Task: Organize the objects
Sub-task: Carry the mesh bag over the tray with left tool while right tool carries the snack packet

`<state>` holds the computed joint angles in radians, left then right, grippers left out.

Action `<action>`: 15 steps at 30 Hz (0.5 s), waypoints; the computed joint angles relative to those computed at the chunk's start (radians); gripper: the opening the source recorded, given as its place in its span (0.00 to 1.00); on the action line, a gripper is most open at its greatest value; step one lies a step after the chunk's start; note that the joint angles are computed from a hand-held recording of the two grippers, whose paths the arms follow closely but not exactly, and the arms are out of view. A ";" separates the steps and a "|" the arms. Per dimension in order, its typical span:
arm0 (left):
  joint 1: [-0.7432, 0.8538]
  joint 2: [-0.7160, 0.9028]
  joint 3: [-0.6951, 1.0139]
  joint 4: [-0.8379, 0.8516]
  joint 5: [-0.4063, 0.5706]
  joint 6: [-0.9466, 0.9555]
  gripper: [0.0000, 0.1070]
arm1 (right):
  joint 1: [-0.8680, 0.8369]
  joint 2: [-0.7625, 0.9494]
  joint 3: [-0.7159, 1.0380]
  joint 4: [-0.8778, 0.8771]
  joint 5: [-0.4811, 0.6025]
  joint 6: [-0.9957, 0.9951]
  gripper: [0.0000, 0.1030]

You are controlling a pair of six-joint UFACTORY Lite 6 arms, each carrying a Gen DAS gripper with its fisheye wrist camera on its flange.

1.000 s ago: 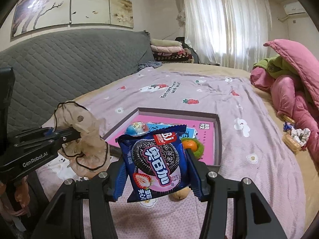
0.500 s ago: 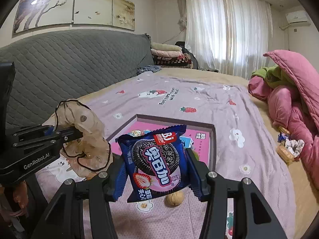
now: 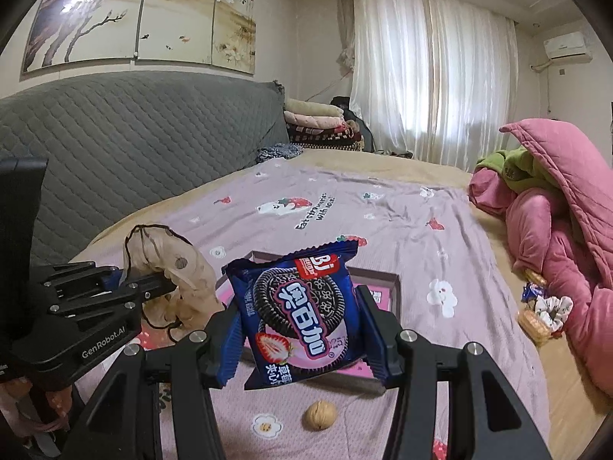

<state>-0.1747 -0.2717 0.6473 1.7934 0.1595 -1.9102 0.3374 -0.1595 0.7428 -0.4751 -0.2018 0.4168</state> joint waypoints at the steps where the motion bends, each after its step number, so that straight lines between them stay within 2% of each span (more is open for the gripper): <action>1: 0.004 0.012 0.012 0.009 -0.002 -0.006 0.12 | -0.004 0.015 0.016 -0.034 -0.002 0.034 0.52; 4: 0.024 0.041 0.042 0.042 -0.022 -0.033 0.12 | -0.007 0.047 0.052 -0.061 0.001 0.057 0.52; 11: 0.072 0.148 0.142 0.278 -0.048 -0.244 0.12 | -0.013 0.138 0.142 -0.055 0.010 0.035 0.52; 15: 0.085 0.230 0.219 0.346 -0.050 -0.305 0.12 | -0.026 0.200 0.200 -0.080 0.003 0.063 0.52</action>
